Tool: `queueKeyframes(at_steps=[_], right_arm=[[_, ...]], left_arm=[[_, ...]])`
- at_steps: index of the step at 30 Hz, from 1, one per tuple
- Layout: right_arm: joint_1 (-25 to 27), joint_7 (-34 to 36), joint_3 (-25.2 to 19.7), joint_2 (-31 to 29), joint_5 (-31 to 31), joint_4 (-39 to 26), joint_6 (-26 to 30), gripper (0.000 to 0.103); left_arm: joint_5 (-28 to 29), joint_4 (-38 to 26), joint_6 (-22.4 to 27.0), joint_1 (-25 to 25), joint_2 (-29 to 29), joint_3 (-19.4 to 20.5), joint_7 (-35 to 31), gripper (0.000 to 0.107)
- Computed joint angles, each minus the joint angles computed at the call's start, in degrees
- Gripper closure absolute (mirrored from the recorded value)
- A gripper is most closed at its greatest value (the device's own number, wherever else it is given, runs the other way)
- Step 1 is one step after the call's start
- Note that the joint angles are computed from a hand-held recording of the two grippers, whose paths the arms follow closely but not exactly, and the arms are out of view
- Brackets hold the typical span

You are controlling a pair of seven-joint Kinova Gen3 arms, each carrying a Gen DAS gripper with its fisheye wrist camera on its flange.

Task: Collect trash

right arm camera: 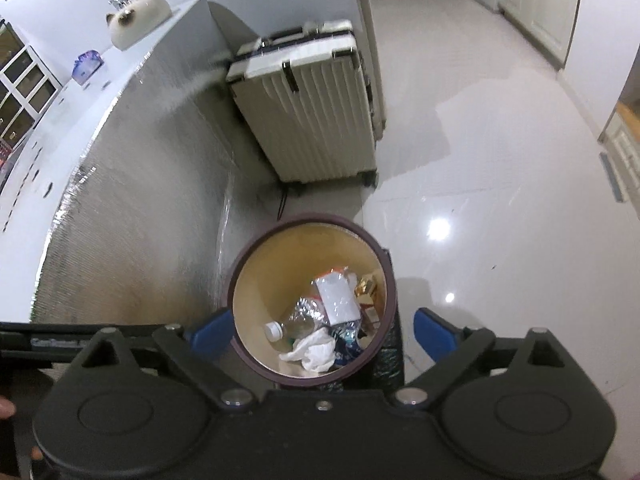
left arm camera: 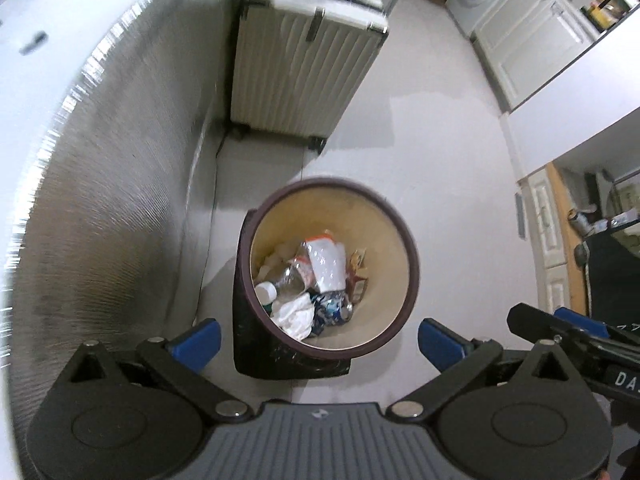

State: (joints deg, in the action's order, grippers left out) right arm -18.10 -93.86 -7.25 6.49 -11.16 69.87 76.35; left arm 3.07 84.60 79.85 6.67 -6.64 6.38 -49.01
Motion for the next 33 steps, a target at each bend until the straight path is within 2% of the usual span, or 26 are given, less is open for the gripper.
queueKeyframes(at_steps=[3, 18, 25, 33], right_arm=[[-0.8, -1.4, -0.3, -1.1, 0.8, -2.8, 2.1, 0.000], [-7.1, -11.0, -4.3, -7.2, 8.7, -15.5, 10.1, 0.000], [-10.3, -16.8, -8.3, -10.6, 14.2, -19.1, 13.1, 0.000], [-11.4, -23.1, -15.7, -13.8, 21.6, -22.5, 18.3, 0.000]], left_arm=[[-1.5, -2.8, 2.8, 0.3, -1.7, 0.7, -0.2, 0.005], [-11.5, -21.1, 19.1, -1.1, -8.2, 6.5, -1.6, 0.005], [-14.7, -28.8, 25.8, -5.0, -11.5, 10.7, -5.3, 0.005], [-15.2, -38.4, 34.2, -12.2, -13.5, 15.2, -10.4, 0.005]])
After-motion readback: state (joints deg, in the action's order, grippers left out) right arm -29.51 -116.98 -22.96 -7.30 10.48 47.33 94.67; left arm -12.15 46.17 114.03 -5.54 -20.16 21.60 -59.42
